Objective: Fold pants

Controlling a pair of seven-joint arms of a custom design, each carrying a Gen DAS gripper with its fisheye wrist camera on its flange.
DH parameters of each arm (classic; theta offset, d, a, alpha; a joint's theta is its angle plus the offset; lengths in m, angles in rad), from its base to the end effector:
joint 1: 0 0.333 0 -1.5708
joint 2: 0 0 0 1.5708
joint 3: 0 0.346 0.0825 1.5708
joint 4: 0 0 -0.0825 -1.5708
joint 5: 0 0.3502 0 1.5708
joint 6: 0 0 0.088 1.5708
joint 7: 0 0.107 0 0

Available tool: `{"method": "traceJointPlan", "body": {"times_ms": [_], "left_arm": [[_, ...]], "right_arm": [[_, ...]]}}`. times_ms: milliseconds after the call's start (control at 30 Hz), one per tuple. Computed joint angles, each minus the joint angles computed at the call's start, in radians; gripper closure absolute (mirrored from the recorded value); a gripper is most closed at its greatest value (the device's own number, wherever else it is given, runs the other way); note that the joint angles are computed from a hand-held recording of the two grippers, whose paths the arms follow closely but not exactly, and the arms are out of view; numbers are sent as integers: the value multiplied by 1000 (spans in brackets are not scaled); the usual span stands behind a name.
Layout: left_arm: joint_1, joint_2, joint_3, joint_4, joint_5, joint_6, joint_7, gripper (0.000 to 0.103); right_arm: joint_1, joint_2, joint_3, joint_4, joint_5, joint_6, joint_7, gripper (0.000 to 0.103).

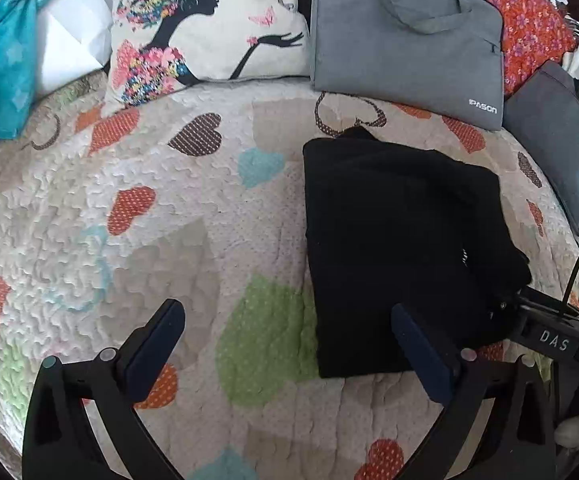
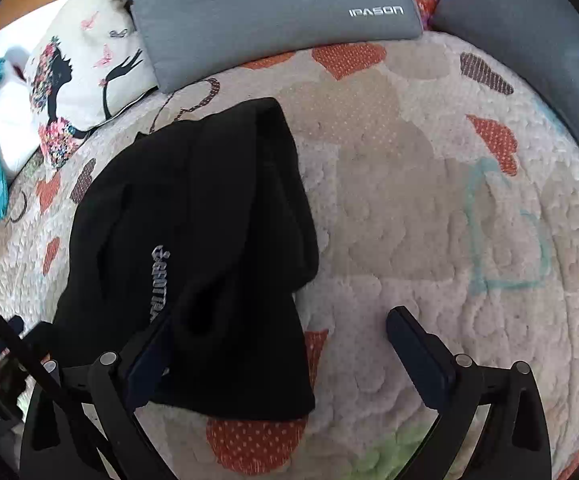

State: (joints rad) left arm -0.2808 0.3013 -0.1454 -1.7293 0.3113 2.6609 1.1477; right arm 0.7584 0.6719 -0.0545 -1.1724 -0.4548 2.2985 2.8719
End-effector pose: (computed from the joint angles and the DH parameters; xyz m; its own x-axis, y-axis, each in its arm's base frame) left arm 0.6069 -0.2714 0.5238 -0.2165 -0.9761 0.0188 -0.7753 0.1602 -0.6109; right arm 0.5808 0.4993 0.4826 -0.2691 -0.9352 -0.2302 -0.7685 0.3526 -0.5339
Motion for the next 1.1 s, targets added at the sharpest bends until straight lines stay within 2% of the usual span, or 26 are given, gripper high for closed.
{"method": "traceJointPlan", "body": {"times_ms": [100, 267, 433, 800, 1100], "left_arm": [[13, -42, -11, -51, -23, 38, 12, 0], [4, -96, 13, -117, 46, 106, -54, 0], [14, -108, 9, -134, 74, 108, -78, 0], [11, -115, 7, -148, 140, 133, -115, 0], [11, -110, 1, -144, 125, 123, -103, 0]], "right_arm": [[32, -37, -22, -45, -50, 0, 42, 0], [73, -96, -37, -108, -167, -1, 144, 0], [84, -104, -21, -95, -240, -47, 167, 0], [84, -75, -7, -40, -258, -74, 127, 0], [85, -74, -8, -35, -254, -70, 116, 0]]}}
